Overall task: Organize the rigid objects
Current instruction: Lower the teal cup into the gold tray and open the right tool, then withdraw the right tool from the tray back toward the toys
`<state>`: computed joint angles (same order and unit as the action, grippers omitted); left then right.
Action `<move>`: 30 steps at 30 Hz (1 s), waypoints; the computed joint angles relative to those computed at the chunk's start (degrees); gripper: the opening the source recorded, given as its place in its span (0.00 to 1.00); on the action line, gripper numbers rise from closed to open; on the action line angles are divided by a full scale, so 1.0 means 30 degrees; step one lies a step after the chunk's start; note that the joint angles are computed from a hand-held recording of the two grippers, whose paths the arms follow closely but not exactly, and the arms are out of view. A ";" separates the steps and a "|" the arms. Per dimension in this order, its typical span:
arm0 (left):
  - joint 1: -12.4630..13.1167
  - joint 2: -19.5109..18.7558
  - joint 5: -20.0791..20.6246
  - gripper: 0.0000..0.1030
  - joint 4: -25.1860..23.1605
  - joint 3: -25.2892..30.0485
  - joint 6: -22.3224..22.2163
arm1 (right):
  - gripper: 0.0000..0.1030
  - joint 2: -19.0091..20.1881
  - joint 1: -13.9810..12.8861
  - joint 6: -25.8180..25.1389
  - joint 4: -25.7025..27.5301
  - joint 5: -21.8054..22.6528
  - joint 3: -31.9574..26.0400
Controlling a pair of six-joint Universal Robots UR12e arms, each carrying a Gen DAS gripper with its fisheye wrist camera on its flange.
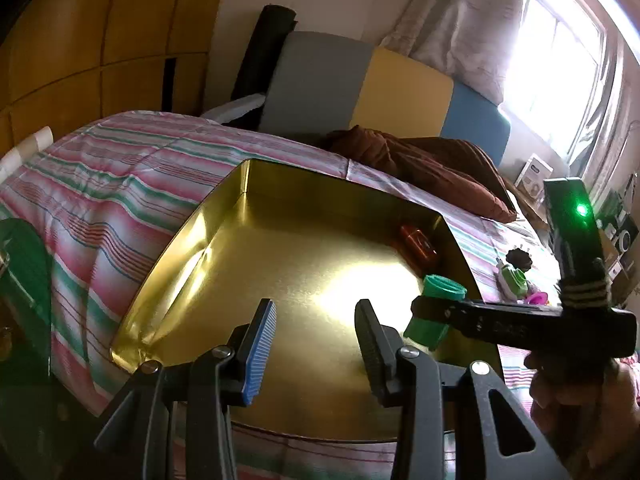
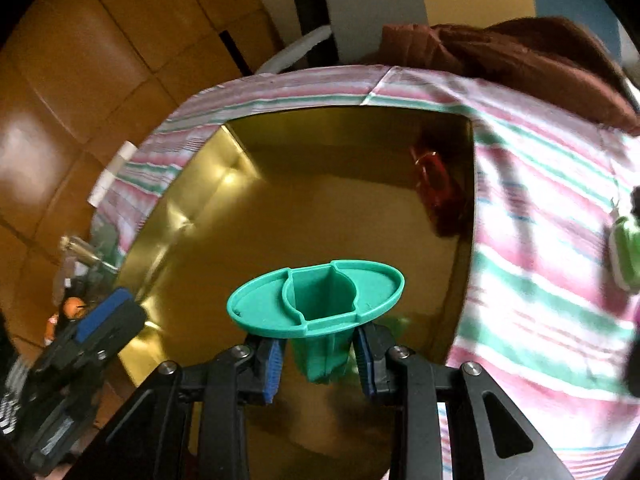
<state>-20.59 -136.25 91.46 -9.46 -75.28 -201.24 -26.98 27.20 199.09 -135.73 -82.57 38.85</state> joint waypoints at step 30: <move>-0.0264 -0.0042 -0.0938 0.40 0.0688 -0.0088 0.1125 | 0.66 -0.2347 0.0450 0.0234 -0.5633 -0.4900 0.4757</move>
